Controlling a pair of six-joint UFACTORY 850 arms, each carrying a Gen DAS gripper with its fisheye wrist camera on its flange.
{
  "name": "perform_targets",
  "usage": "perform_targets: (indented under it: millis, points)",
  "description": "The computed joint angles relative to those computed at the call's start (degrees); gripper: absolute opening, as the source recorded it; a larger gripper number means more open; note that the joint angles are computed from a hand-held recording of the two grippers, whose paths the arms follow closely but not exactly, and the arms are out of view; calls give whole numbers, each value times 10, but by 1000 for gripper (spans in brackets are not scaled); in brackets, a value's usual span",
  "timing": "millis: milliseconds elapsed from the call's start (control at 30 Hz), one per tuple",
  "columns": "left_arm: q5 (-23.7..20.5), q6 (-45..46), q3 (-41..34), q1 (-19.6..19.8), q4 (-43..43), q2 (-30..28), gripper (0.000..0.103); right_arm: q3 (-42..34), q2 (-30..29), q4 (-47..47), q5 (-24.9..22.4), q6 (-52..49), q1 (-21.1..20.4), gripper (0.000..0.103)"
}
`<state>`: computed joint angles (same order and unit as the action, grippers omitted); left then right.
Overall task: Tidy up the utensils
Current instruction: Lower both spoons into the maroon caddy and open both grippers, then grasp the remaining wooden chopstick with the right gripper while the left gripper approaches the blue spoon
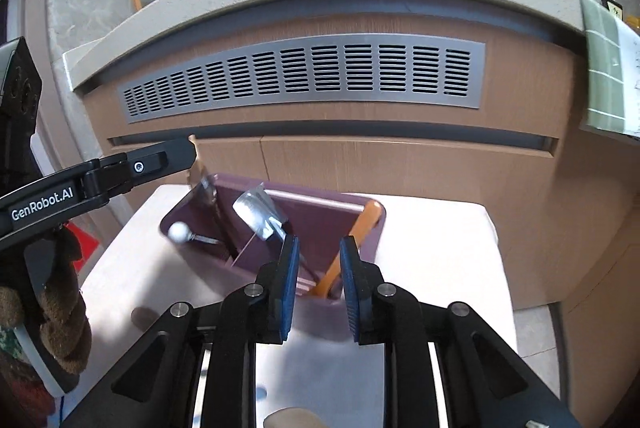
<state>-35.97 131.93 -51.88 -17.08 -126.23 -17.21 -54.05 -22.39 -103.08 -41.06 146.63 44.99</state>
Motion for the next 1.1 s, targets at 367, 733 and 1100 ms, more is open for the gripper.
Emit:
perform_targets:
  millis: [367, 733, 1100]
  points:
    - [-12, -39, 126, 66, 81, 73, 57, 48, 27, 148, -43, -128, 90, 22]
    - [-20, -59, 165, 104, 112, 36, 59, 112, 10, 177, 61, -42, 98, 22]
    - [-8, -43, 167, 98, 111, 20, 66, 92, -24, 146, 91, -6, 91, 20]
